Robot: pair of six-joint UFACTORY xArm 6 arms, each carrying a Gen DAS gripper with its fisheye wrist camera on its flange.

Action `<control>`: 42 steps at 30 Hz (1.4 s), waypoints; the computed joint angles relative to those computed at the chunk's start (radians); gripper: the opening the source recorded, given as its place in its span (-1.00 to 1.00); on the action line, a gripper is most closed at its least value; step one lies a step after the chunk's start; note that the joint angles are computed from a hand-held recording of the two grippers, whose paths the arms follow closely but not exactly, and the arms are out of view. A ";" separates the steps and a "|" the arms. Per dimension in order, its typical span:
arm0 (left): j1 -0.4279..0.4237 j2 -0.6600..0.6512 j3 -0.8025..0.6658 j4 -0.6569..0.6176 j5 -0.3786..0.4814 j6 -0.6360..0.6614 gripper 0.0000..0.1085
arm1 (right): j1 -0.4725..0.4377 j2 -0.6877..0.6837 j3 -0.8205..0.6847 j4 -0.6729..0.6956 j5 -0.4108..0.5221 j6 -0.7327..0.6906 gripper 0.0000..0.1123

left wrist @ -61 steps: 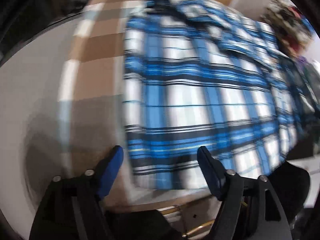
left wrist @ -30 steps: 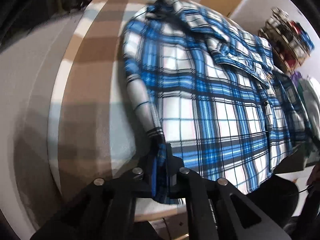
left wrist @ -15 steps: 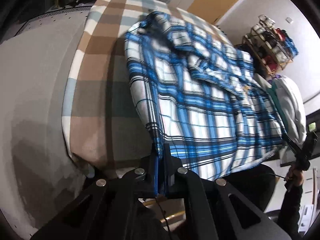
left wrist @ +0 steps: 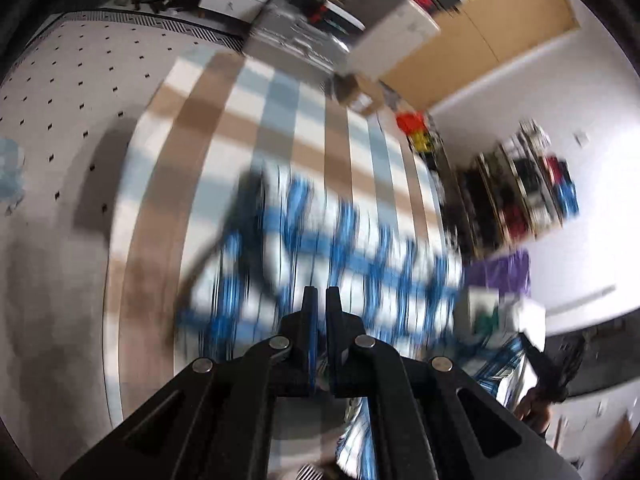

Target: Fold large clothes

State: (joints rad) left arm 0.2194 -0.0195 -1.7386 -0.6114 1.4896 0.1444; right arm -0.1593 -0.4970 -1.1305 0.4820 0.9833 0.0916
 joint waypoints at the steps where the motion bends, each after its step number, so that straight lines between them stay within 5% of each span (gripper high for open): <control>1: -0.011 0.065 -0.077 0.016 -0.023 -0.050 -1.00 | -0.001 0.058 -0.049 -0.022 0.014 0.033 -0.97; 7: -0.066 0.295 -0.304 0.147 -0.062 -0.154 -1.00 | 0.001 0.470 -0.437 -0.224 0.129 0.208 -0.97; 10: -0.115 0.249 -0.207 0.243 -0.018 -0.028 -1.00 | 0.027 0.604 -0.560 -0.337 0.202 0.209 -0.97; 14: -0.138 0.104 0.037 0.326 -0.044 0.119 -1.00 | 0.033 0.642 -0.517 -0.337 0.193 0.205 -0.94; 17: -0.138 0.003 0.189 0.342 -0.027 0.220 -1.00 | 0.037 0.611 -0.450 -0.344 0.179 0.176 -0.49; 18: -0.136 -0.028 0.232 0.336 -0.020 0.244 -1.00 | 0.038 0.563 -0.387 -0.346 0.131 0.179 -0.13; 21: -0.125 -0.117 0.347 0.301 -0.015 0.307 -0.96 | 0.035 0.401 -0.215 -0.265 -0.026 0.140 0.01; 22: -0.130 -0.145 0.376 0.302 -0.025 0.320 -0.80 | 0.039 0.335 -0.158 -0.241 -0.071 0.117 0.10; 25: -0.155 -0.234 0.482 0.319 -0.114 0.353 0.21 | 0.089 0.116 0.035 -0.255 -0.235 0.121 0.39; 26: -0.160 -0.255 0.506 0.309 -0.134 0.364 0.22 | 0.116 0.016 0.122 -0.210 -0.292 0.102 0.46; 29: -0.187 -0.267 0.523 0.312 -0.148 0.366 0.22 | 0.218 -0.203 0.308 -0.066 -0.364 0.068 0.56; 32: -0.249 -0.271 0.572 0.417 -0.247 0.358 0.22 | 0.368 -0.385 0.483 0.042 -0.476 0.107 0.62; 35: -0.262 -0.245 0.575 0.428 -0.260 0.353 0.19 | 0.553 -0.503 0.627 -0.003 -0.605 0.225 0.64; 36: -0.255 -0.236 0.571 0.413 -0.254 0.362 0.12 | 0.607 -0.530 0.670 -0.033 -0.643 0.250 0.64; 38: -0.257 -0.236 0.579 0.424 -0.253 0.364 -0.64 | 0.692 -0.548 0.741 -0.056 -0.730 0.262 0.64; 39: -0.265 -0.243 0.590 0.449 -0.259 0.364 -0.81 | 0.715 -0.551 0.766 -0.045 -0.755 0.256 0.64; 42: -0.267 -0.288 0.638 0.457 -0.299 0.389 -0.93 | 0.696 -0.508 0.740 0.028 -0.656 0.211 0.66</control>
State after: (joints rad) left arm -0.0477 -0.3074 -1.1003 -0.1548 1.1906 0.5331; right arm 0.5366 -1.0049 -0.3907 0.5102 0.3269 0.3026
